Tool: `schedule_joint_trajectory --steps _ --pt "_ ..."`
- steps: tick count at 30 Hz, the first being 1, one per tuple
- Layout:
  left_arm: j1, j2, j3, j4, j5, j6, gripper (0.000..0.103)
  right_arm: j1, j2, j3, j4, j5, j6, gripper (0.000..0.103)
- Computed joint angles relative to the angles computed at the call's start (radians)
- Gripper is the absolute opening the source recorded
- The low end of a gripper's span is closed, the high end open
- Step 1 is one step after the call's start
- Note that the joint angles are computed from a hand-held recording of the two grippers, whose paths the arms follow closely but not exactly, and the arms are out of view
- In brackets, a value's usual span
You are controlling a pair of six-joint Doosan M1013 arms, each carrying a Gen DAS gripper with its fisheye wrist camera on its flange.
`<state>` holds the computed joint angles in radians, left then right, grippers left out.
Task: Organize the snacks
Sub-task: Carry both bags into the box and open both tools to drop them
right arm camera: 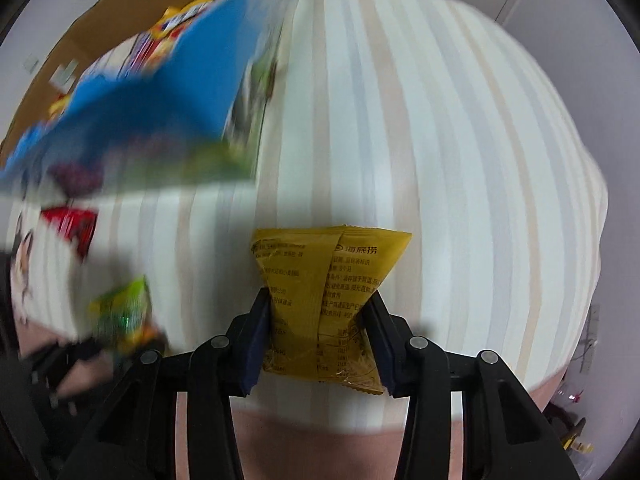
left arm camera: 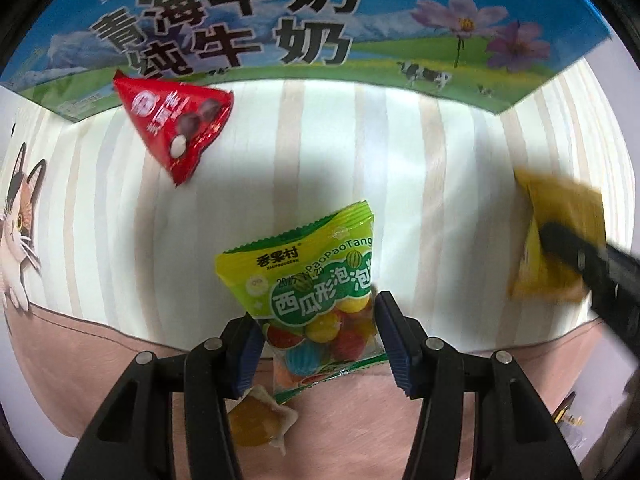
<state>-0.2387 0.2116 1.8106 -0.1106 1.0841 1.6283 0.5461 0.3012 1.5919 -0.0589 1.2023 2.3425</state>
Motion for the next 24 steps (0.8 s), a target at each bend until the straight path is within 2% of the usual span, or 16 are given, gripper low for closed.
schedule_joint_trajectory --steps 7,10,13,15,17,20,24 --pt "0.01 0.003 0.02 -0.024 0.003 0.03 0.052 0.037 -0.069 0.098 0.081 -0.019 0.045 0.048" --pt "0.017 0.044 -0.012 -0.043 0.026 0.023 0.054 0.035 -0.091 0.134 0.103 -0.057 0.087 0.05" --pt "0.027 0.06 -0.018 -0.077 0.024 0.007 0.055 0.023 -0.105 0.161 0.13 -0.084 0.119 0.056" --pt "0.045 0.062 -0.015 -0.119 0.001 -0.004 0.055 0.024 -0.112 0.164 0.126 -0.096 0.136 0.07" --pt "0.053 0.075 -0.023 -0.144 0.012 -0.009 0.055 0.032 -0.113 0.16 0.112 -0.086 0.149 0.076" --pt "0.054 0.092 -0.038 -0.138 0.036 -0.001 0.055 0.032 -0.112 0.16 0.109 -0.087 0.162 0.076" --pt "0.065 0.123 -0.084 -0.154 0.071 -0.02 0.055 0.034 -0.075 0.121 0.1 -0.069 0.196 0.076"
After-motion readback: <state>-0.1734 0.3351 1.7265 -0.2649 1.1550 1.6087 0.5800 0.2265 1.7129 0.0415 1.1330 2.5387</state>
